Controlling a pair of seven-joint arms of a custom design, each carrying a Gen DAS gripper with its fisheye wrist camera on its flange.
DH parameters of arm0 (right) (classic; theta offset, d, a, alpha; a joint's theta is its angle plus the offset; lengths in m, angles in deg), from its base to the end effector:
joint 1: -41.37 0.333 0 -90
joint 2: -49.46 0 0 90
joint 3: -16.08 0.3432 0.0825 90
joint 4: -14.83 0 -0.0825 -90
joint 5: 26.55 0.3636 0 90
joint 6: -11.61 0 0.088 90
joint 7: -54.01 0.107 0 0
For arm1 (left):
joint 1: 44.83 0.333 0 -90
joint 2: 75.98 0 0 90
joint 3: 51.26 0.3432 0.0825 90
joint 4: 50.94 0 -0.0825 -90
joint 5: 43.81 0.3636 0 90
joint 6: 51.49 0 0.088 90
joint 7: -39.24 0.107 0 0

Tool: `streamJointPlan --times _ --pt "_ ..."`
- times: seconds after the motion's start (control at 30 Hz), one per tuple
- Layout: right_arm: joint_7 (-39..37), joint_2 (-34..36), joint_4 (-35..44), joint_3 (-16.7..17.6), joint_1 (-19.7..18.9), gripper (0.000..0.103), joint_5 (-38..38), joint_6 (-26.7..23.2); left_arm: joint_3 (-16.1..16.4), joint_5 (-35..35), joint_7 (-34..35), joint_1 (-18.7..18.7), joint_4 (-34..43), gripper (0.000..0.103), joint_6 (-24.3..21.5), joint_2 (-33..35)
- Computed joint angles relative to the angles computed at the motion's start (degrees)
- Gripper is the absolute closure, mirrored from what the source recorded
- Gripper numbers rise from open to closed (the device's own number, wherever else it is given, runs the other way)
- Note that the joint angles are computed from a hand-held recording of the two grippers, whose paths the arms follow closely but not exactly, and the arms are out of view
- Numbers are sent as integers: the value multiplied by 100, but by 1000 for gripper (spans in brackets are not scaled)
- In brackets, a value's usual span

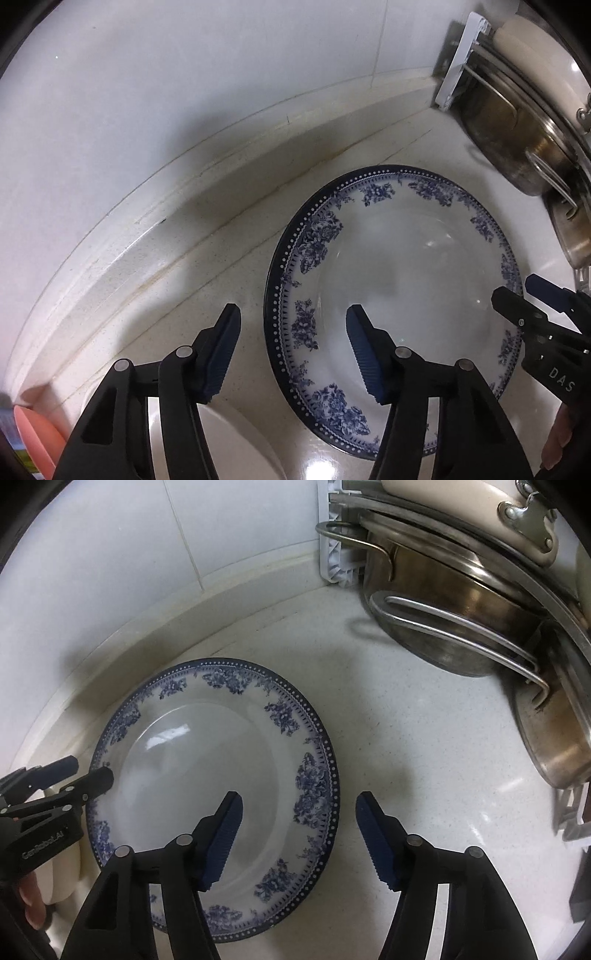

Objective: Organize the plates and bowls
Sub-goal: 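Close both grippers on the rim of the small blue-rimmed plate, then lift the blue-rimmed plate with both grippers and carry it over the lime-green plate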

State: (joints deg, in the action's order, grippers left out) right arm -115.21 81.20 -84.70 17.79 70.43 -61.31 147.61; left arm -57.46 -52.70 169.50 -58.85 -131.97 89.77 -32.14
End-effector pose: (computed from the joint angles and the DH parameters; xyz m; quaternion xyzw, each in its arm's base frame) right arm 0.5856 0.3383 0.3058 -0.3664 0.9058 -0.1808 0.1121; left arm 0.7177 -0.2419 0.3076 -0.3209 0.9318 -0.1568 0.0646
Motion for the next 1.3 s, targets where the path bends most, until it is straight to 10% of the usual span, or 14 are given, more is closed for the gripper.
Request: streamJointPlan --times 0.47,1.3 --pt "-42 121 -23 -10 -82 55 159 288 96 188 -423 -172 532 64 -406 333" --pt "318 -221 -248 -34 100 64 -162 -122 -44 -28 -427 -21 -126 66 -137 -158"
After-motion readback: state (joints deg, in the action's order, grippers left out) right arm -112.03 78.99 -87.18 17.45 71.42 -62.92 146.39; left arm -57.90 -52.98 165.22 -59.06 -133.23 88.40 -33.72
